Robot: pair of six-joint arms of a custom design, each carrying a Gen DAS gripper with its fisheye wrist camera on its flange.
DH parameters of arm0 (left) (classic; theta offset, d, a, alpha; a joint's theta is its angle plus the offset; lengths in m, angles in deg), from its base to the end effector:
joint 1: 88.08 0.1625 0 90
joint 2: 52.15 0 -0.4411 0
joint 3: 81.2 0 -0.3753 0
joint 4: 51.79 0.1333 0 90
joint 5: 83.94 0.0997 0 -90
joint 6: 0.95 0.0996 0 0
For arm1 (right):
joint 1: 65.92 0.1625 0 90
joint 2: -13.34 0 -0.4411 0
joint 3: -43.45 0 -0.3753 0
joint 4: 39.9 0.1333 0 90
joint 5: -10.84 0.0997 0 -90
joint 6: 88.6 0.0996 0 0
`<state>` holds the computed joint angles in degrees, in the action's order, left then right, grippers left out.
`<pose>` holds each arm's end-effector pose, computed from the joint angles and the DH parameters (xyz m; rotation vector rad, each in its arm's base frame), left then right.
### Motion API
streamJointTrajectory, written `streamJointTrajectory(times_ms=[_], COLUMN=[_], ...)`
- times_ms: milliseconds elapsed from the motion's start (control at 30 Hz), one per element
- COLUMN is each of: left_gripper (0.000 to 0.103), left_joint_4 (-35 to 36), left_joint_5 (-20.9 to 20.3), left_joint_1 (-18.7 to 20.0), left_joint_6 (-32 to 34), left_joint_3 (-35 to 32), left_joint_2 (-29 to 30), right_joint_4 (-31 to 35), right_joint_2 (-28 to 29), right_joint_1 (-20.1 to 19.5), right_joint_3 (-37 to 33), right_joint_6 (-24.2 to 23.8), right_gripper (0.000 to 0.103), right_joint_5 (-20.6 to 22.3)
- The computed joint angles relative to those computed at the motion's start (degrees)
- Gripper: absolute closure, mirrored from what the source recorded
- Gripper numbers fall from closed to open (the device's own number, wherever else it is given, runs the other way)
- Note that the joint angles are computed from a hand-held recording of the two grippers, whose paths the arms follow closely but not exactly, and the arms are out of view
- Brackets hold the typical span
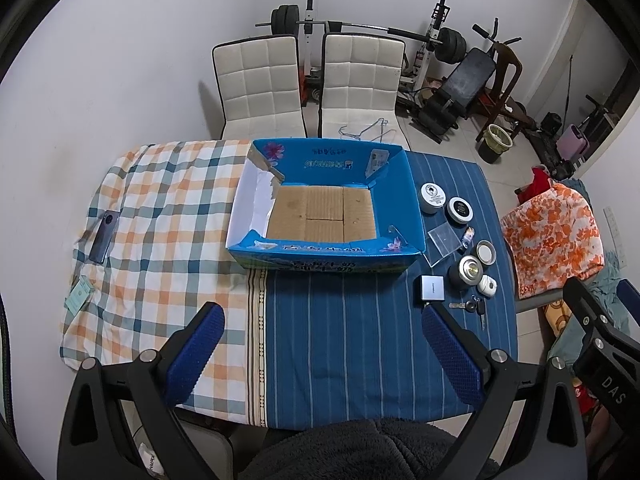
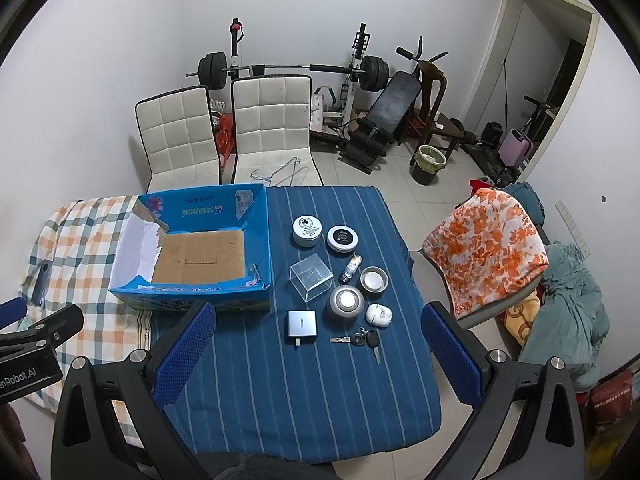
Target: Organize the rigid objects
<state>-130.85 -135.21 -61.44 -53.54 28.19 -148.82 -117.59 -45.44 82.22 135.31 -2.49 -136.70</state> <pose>-0.2475 -0.3430 0.4068 0.4025 2.3807 -0.4501 0.5144 -0.2617 0.2264 -0.0375 -2.0437 0.7853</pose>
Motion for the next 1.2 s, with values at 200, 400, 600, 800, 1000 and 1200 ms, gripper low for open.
streamJointTrajectory(times_ms=[200, 400, 600, 800, 1000, 1200], left_gripper=[0.002, 0.002, 0.002, 0.002, 0.002, 0.002], left_joint_4=[0.0, 0.1, -0.1, 0.9, 0.9, 1.0], left_joint_5=[-0.1, -0.1, -0.1, 0.2, 1.1, 1.6], left_joint_1=[0.0, 0.2, 0.3, 0.5, -0.2, -0.6], left_joint_6=[0.1, 0.2, 0.4, 1.6, 2.0, 1.7], left_joint_3=[0.1, -0.1, -0.1, -2.8, -3.3, -3.7], left_joint_2=[-0.1, 0.0, -0.1, 1.0, 1.0, 1.0], right_joint_4=[-0.2, -0.4, -0.5, -1.6, -1.3, -1.6], right_joint_2=[0.7, 0.8, 1.2, 1.3, 0.7, 0.3], right_joint_1=[-0.1, -0.2, -0.2, -0.4, 0.0, 0.6], right_joint_3=[-1.0, -1.2, -1.7, -1.8, -1.6, -1.2], right_joint_6=[-0.4, -0.5, -0.4, -0.9, 0.2, 0.0], right_gripper=[0.0, 0.0, 0.0, 0.0, 0.0, 0.0], right_joint_5=[-0.1, -0.2, -0.4, -0.9, -2.0, -2.6])
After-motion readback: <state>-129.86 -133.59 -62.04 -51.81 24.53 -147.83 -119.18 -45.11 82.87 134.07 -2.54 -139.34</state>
